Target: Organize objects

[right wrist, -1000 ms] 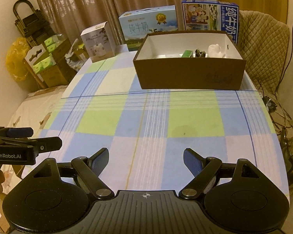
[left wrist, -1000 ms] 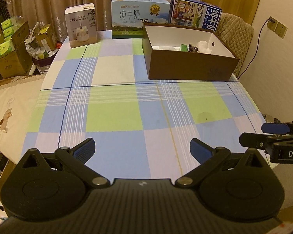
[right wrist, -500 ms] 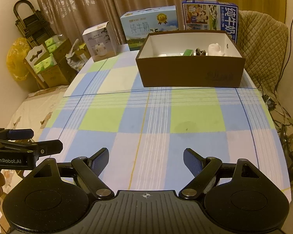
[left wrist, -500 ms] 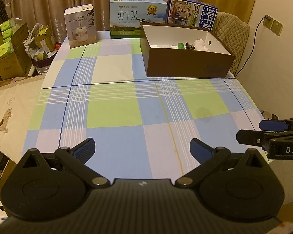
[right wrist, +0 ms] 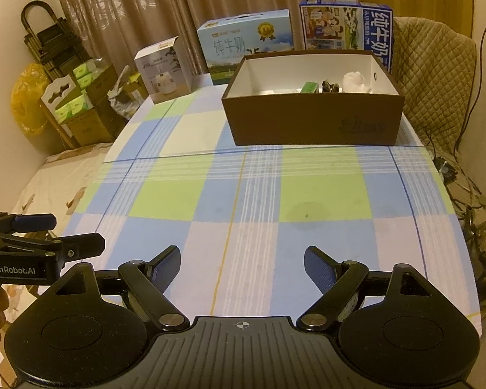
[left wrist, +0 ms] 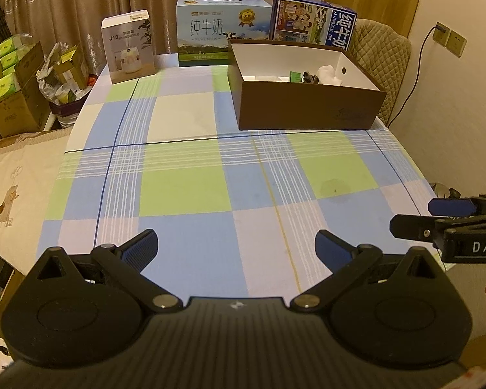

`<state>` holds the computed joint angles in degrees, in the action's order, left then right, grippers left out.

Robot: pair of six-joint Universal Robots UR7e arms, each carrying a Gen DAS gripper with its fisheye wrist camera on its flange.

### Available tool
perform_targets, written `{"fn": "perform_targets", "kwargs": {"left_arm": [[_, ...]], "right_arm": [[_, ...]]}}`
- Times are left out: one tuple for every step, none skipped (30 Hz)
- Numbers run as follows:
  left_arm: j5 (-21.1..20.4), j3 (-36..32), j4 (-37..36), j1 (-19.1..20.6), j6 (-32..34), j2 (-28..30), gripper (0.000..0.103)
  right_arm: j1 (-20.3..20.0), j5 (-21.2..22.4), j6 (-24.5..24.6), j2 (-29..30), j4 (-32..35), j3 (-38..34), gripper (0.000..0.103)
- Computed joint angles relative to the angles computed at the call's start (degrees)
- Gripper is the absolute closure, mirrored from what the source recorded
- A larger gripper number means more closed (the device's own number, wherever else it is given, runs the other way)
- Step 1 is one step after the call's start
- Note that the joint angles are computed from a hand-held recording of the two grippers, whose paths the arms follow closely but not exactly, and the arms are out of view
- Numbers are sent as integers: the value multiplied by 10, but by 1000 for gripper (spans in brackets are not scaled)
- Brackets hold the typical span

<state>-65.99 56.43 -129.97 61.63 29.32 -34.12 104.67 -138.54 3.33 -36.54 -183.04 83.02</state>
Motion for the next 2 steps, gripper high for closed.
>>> {"fn": "perform_targets", "kwargs": {"left_arm": [[0,-3,2,0,0,2,1],[1,-6,4,-1,-1,4,1]], "right_arm": [[0,0,0,0,0,0,22],[-1,1,-1,-1,0,0,22]]}}
